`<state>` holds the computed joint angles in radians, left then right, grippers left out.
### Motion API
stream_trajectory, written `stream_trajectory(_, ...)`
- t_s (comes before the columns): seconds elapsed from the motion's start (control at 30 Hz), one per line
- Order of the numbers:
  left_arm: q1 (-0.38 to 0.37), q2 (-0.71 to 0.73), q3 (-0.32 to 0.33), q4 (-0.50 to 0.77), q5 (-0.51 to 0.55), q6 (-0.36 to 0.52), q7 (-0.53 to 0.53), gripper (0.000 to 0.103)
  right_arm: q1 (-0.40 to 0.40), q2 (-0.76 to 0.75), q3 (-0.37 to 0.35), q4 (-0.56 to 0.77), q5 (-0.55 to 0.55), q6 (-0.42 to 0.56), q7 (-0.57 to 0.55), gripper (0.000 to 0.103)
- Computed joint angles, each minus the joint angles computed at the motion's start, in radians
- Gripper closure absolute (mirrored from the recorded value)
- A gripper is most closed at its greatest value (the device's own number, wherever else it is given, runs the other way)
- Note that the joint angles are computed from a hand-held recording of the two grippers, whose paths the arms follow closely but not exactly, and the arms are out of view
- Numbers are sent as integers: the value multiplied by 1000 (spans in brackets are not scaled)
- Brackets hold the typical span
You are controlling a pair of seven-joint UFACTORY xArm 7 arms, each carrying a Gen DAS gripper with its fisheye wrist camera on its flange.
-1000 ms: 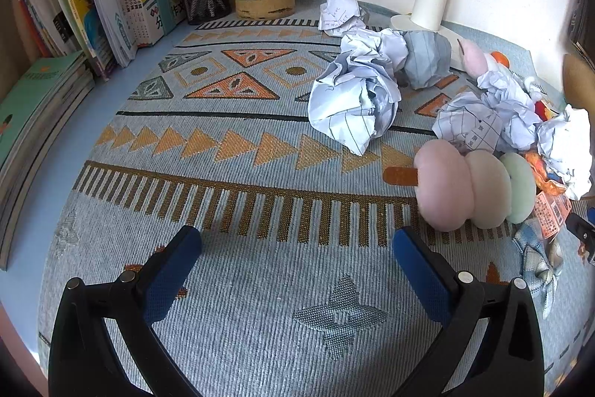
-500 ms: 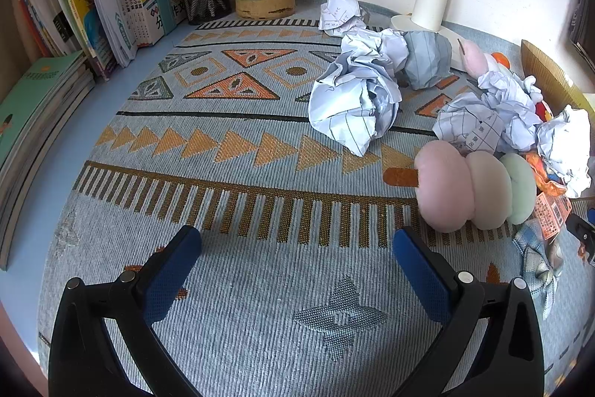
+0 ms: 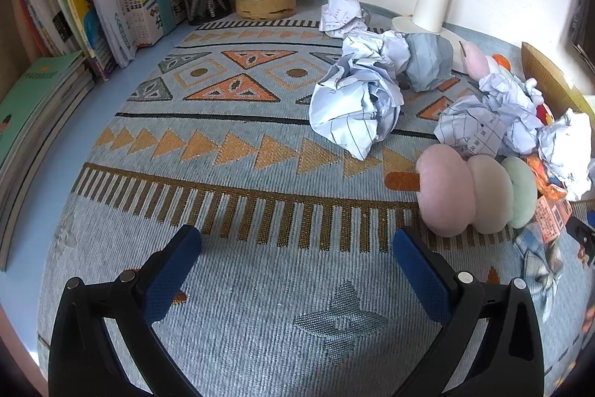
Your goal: Organize objects
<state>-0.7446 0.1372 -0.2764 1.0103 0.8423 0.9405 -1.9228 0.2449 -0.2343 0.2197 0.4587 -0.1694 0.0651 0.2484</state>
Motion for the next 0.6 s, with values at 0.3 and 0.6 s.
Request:
stream_trajectory(0.3,-8,11,2,15,1,13,-10,0,2,1,-4,0,4,0,-6,0)
stream_trajectory(0.6,-8,11,3,13,2,10,-11,0,2,0,-4,0,4,0,-6,0)
